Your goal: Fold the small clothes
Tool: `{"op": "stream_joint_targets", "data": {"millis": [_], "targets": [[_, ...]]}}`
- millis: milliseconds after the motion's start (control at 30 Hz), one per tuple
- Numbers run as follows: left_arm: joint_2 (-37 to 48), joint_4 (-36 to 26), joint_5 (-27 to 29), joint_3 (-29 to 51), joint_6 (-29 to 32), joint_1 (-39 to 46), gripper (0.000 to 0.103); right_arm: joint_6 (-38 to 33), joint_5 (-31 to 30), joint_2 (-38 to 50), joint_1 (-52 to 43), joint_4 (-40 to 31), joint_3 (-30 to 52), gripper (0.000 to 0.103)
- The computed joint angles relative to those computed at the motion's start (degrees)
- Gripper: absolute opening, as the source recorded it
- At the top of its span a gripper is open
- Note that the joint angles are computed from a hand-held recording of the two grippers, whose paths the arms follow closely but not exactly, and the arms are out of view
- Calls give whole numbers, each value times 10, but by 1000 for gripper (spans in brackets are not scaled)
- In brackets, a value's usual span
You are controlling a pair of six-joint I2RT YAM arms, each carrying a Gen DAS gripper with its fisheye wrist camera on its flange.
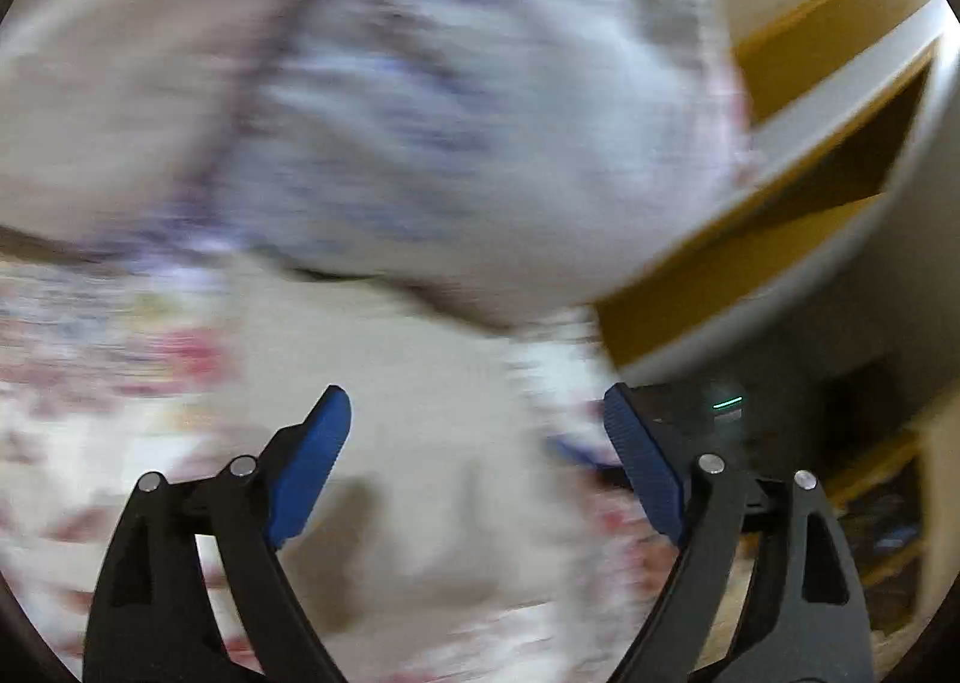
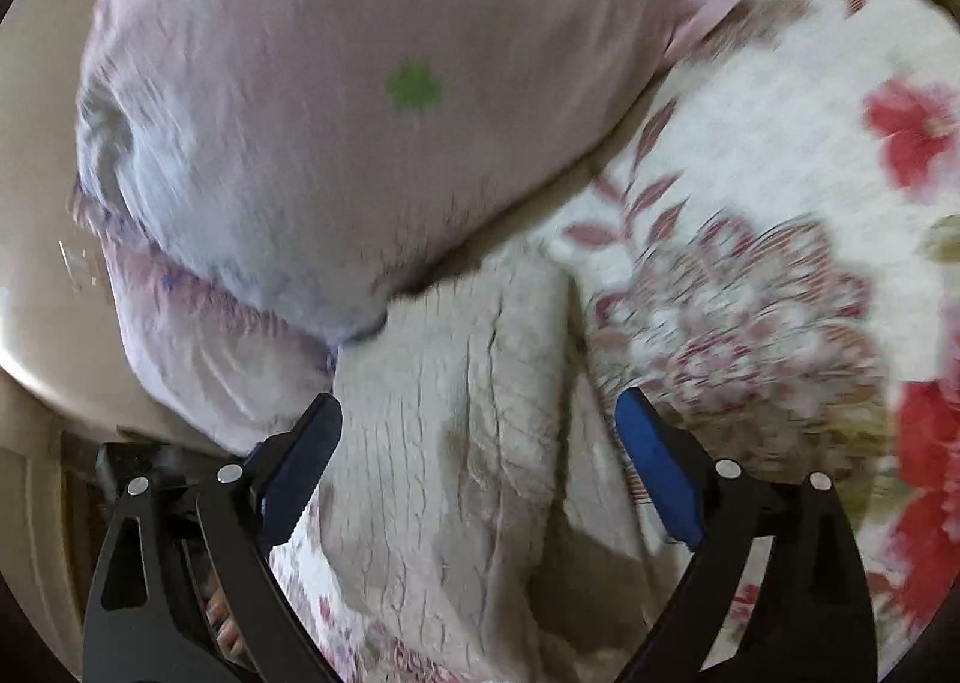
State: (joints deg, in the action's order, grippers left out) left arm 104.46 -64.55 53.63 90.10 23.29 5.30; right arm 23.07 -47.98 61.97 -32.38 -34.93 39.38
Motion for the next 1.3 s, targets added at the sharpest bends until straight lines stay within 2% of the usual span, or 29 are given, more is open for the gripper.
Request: {"op": "stream_joint_targets", "data": {"millis": [67, 167, 200, 233, 267, 300, 333, 400, 433, 467, 500, 567, 633, 667, 700, 767, 800, 833, 867, 900, 967, 1033, 1100, 1133, 1200, 1233, 1267, 1300], "targets": [[42, -36, -76, 25, 20, 13, 86, -5, 20, 43, 37, 2, 13, 94], [62, -36, -114, 1, 40, 14, 86, 0, 51, 72, 79, 16, 13, 94], [62, -31, -119, -11, 47, 12, 86, 6, 57, 61, 84, 31, 4, 85], [59, -25, -123, -28, 51, 6, 86, 8, 56, 63, 91, 38, -1, 62], [56, -15, -119, -43, 48, -4, 85, 13, 52, 68, 98, 47, -10, 55], [38, 18, -105, -76, 42, -11, 84, 28, 36, 60, 97, 72, -30, 41], [35, 34, -93, -82, 34, -24, 74, 44, 15, 54, 91, 93, -44, 36], [39, 42, -78, -85, 18, -35, 49, 94, 27, 11, 105, 125, -71, 33], [57, 14, -57, -63, 35, -19, 41, 113, 34, -11, 116, 135, -78, 31], [86, -56, -35, -21, 95, 18, 35, 139, 33, -36, 130, 150, -84, 30], [96, -113, -21, 11, 147, 39, 34, 159, 37, -58, 154, 162, -85, 28], [82, -164, -28, 38, 238, 85, 34, 183, 80, -75, 239, 178, -69, 28], [97, -229, -44, 103, 326, 145, 36, 207, 147, -56, 346, 217, -54, 27], [92, -215, -56, 108, 325, 151, 39, 210, 180, -31, 391, 231, -45, 27], [88, -183, -87, 110, 327, 168, 44, 207, 213, 1, 427, 232, -28, 27], [62, -70, -148, 59, 283, 166, 51, 198, 307, 86, 496, 190, 29, 27], [56, -15, -182, 31, 263, 165, 60, 204, 373, 118, 527, 159, 56, 39], [66, -10, -174, 32, 264, 178, 63, 219, 410, 122, 542, 149, 64, 46], [65, -10, -158, 29, 254, 191, 68, 245, 478, 104, 567, 125, 70, 46], [47, 9, -146, 8, 238, 205, 76, 255, 520, 86, 586, 110, 72, 46], [7, 33, -122, -33, 264, 252, 90, 268, 617, 8, 649, 111, 51, 46], [-27, 31, -101, -64, 288, 277, 95, 266, 617, -26, 685, 150, 33, 52], [-42, 38, -104, -80, 297, 290, 99, 261, 604, -6, 728, 158, 35, 56], [-71, 74, -118, -119, 269, 273, 99, 262, 600, 26, 739, 157, 45, 62], [-90, 72, -124, -151, 298, 296, 101, 292, 596, 120, 740, 124, 74, 66], [-100, 69, -130, -168, 306, 300, 101, 302, 605, 131, 742, 131, 71, 66], [-112, 66, -142, -185, 313, 304, 101, 321, 645, 137, 759, 125, 82, 66], [-118, 75, -153, -201, 315, 305, 101, 343, 671, 139, 774, 87, 104, 67]]}}
